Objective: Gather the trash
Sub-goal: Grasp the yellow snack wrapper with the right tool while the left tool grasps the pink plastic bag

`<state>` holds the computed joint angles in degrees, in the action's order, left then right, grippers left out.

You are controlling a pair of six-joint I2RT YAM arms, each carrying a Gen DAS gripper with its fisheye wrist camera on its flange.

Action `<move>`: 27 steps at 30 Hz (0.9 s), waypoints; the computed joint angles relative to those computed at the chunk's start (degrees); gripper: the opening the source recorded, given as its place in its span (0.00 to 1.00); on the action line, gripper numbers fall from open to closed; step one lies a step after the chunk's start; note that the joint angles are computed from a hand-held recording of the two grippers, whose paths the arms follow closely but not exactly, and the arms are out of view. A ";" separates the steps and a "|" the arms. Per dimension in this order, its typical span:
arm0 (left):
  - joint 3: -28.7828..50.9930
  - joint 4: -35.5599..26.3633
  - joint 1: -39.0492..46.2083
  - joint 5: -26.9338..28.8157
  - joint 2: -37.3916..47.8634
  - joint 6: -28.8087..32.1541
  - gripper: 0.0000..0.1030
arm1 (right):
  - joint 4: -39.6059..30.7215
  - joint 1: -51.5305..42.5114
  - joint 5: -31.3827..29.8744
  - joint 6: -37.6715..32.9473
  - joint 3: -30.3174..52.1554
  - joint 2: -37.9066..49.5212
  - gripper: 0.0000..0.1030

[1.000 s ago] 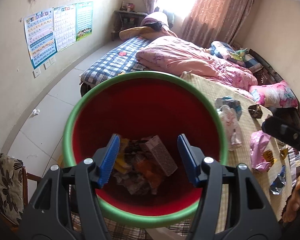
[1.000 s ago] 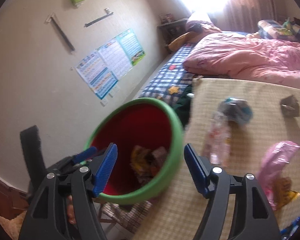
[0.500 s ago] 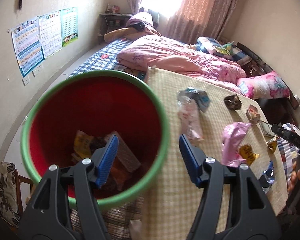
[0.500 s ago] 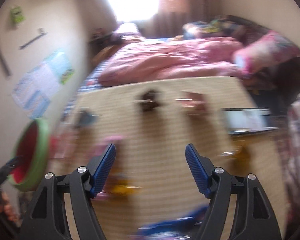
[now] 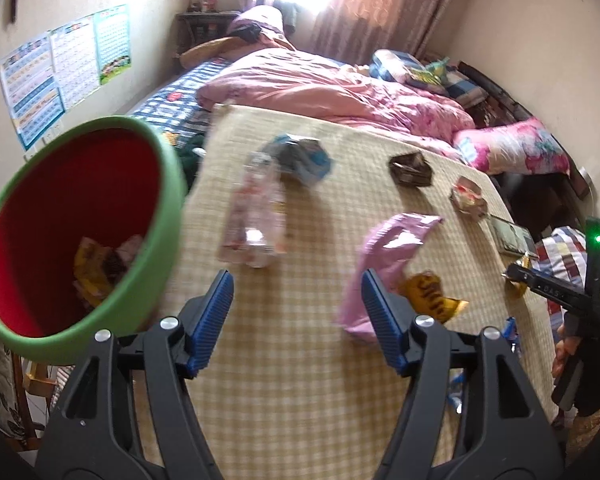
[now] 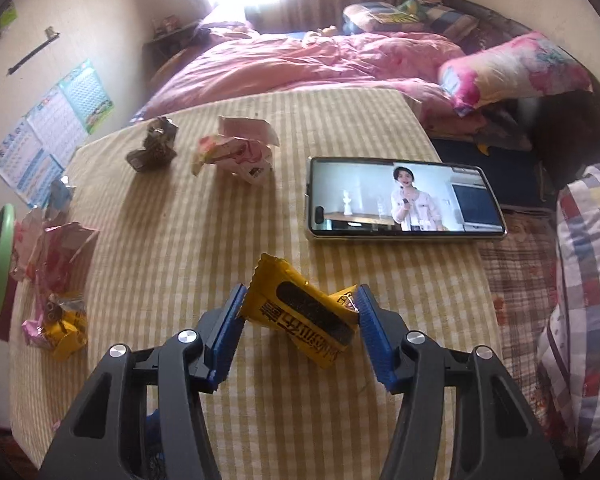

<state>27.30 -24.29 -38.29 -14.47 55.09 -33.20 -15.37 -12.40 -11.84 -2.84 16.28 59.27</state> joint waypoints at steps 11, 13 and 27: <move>8.89 10.59 -3.62 2.99 25.14 -0.33 0.63 | -13.09 11.12 -8.51 5.70 0.93 -16.17 0.52; 10.30 11.04 -3.82 3.19 28.56 -0.53 0.63 | -14.05 13.69 -8.82 7.16 1.37 -17.52 0.52; 5.95 10.08 -4.34 3.47 24.64 -5.59 0.45 | -10.26 17.39 -10.04 9.21 1.54 -13.72 0.52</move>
<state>33.25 -14.21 -42.63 -11.00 79.73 -38.80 -25.63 4.99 -21.88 6.36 17.82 45.55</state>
